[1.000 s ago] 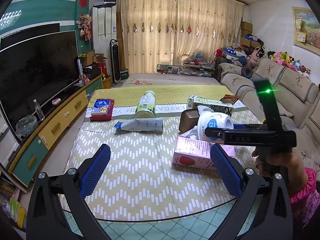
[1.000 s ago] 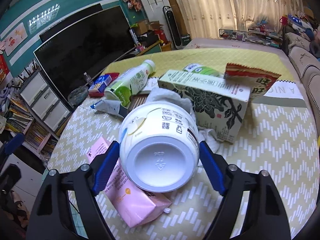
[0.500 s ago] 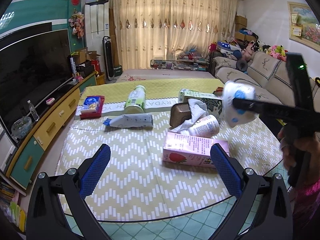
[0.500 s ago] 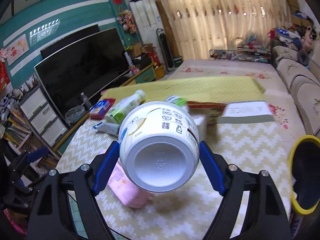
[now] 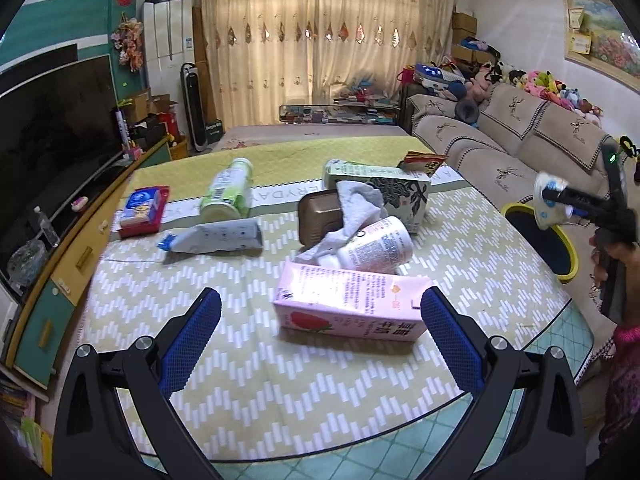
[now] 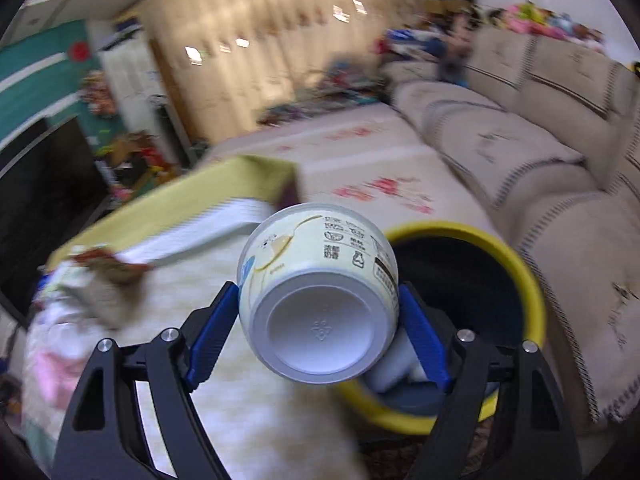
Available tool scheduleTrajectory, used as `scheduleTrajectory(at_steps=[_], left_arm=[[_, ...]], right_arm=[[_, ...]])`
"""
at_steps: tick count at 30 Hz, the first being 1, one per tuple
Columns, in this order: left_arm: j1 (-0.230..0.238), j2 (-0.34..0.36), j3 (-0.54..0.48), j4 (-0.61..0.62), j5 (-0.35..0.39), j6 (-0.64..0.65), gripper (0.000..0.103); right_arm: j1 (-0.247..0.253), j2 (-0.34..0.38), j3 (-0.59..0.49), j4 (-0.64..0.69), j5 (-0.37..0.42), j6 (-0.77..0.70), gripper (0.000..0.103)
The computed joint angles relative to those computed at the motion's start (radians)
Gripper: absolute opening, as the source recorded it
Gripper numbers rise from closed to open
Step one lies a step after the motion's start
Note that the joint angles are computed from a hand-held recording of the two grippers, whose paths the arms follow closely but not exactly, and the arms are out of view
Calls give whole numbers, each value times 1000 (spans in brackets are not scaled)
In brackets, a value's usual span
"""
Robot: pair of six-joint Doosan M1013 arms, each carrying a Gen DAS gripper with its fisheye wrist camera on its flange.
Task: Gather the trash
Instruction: 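Carry the yogurt tub over the bin and open the right gripper, then grasp the pink milk carton with the left gripper and lift it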
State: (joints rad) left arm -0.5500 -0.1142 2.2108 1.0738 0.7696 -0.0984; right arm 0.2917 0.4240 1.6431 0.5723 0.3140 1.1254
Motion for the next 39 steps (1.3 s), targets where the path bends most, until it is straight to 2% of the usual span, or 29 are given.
scheduleTrajectory(at_steps=[5, 13, 15, 19, 27, 31, 36, 39], left_arm=[[36, 28, -13, -40, -90, 44, 98], [53, 77, -38, -79, -119, 148, 98], [62, 91, -45, -95, -117, 174, 98], [88, 101, -47, -117, -137, 202, 98], [119, 96, -34, -119, -190, 238, 98], [115, 87, -27, -133, -198, 271, 98], [110, 83, -32, -269, -235, 394, 98], [113, 91, -44, -431, -285, 521, 98]], right_arm=[[-31, 71, -55, -293, 26, 301, 76], [-42, 127, -94, -416, 71, 433, 78], [-40, 129, -94, -444, 63, 460, 82], [-30, 126, -87, -503, 51, 512, 83], [-18, 117, -77, -514, 52, 514, 83], [-17, 116, -75, -500, 53, 498, 83], [-15, 113, -71, -474, 51, 477, 83], [-15, 112, -69, -455, 51, 458, 83]])
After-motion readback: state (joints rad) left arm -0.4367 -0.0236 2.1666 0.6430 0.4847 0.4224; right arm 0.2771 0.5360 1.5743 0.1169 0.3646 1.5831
